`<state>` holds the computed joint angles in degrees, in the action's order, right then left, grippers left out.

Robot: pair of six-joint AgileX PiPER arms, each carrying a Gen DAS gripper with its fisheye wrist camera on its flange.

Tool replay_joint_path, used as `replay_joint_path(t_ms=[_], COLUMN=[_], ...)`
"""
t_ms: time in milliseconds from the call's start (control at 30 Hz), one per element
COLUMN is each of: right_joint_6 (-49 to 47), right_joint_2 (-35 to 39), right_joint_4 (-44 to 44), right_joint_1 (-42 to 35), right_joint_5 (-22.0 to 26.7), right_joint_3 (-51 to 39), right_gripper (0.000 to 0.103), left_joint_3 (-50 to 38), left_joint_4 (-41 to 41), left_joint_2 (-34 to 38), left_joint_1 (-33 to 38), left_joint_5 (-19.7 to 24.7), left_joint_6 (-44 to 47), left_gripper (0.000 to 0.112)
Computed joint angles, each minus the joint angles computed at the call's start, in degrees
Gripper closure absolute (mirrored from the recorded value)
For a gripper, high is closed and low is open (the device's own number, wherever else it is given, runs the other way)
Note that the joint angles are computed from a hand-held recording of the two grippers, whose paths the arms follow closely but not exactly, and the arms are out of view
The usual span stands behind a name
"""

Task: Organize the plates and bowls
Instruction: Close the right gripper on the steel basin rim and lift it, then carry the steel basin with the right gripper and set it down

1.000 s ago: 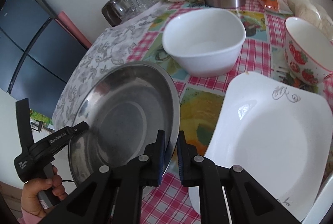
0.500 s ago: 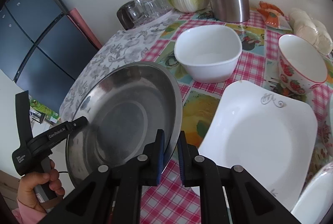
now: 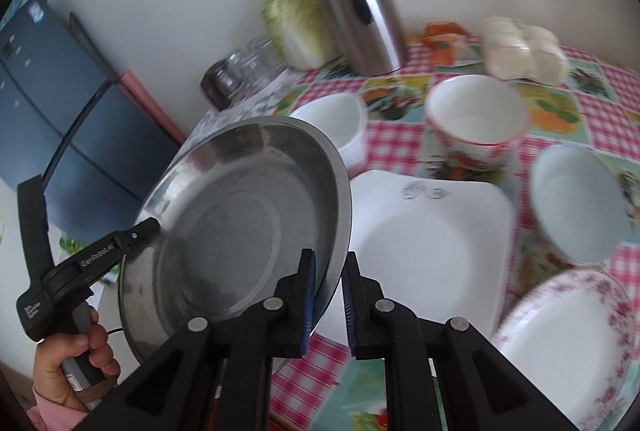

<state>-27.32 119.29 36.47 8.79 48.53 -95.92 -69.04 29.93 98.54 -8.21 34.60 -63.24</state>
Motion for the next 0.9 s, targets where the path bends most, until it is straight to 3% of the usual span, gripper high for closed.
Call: replay_joint_path(t_ms=[267,567,900], right_joint_6=[0.1,1.5,6.1], right_joint_2=[-2.2,-3.0,-1.3], right_joint_4=[-0.6,-2.6,-8.9], right_joint_1=[-6.8,-11.7,-11.2], right_joint_5=[-1.1,-2.7,-3.0], right_joint_3=[2.8,3.8,3.4], right_gripper=[0.086,0.086,0.086], left_joint_3=[-13.4,-23.7,-25.4], left_joint_4=[-1.3,-6.4,-9.6], left_joint_2=[6.8,14.7,18.1], left_joint_1=[-7.4,-10.9,-11.0], left_joint_5=[6.0,9.1,10.1], left_joint_6=[3.8,10.2,14.8], left_gripper=[0.088,0.088,0.088])
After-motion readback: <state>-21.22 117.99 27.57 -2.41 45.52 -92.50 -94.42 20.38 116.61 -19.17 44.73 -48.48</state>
